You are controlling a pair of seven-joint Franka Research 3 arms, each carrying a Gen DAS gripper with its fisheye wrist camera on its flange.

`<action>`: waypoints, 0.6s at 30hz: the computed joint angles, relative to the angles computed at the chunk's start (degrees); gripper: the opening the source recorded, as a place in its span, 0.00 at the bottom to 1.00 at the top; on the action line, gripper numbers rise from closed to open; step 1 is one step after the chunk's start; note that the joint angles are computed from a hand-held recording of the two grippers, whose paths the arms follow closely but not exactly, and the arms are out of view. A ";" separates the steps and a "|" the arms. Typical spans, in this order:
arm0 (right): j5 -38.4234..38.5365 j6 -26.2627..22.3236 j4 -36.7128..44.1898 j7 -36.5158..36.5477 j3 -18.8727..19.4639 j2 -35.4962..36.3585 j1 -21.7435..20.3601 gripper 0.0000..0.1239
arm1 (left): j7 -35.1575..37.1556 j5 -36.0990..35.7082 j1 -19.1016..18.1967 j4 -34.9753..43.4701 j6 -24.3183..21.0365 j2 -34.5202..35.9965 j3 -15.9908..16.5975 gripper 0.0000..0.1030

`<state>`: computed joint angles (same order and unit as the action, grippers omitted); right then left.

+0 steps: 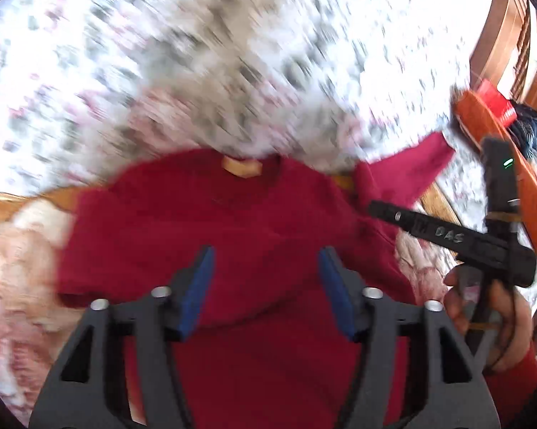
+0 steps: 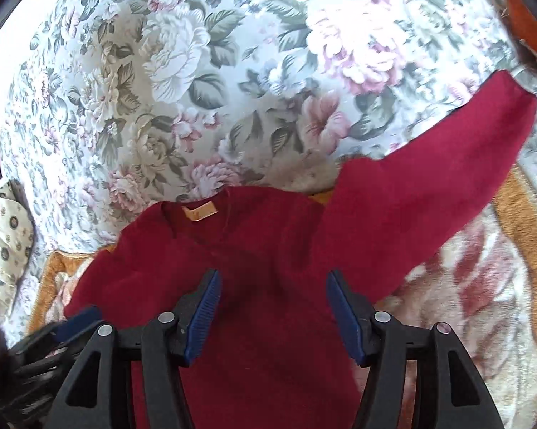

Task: Fold small clothes
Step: 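Fold the held sleeve across the sweater body and open the left tool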

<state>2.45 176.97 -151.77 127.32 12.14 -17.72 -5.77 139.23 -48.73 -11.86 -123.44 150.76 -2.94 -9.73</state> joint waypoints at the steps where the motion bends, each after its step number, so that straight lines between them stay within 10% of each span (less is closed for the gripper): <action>1: 1.79 0.23 0.73 -1.65 -1.42 1.01 1.92 0.48 | -0.20 0.47 0.36 -0.38 1.41 -0.46 0.27 0.61; 6: -8.49 -4.63 4.54 5.03 6.34 3.61 -6.32 0.48 | -10.35 13.73 3.08 -0.90 9.11 2.18 1.30 0.61; 14: -11.90 -14.86 4.69 0.43 0.10 3.84 2.88 0.40 | -17.86 23.20 7.13 -1.47 6.30 7.31 0.08 0.61; 18: -13.11 -12.62 0.76 0.51 -2.08 0.68 5.64 0.39 | -15.85 20.54 8.84 -1.63 5.39 7.33 -0.89 0.61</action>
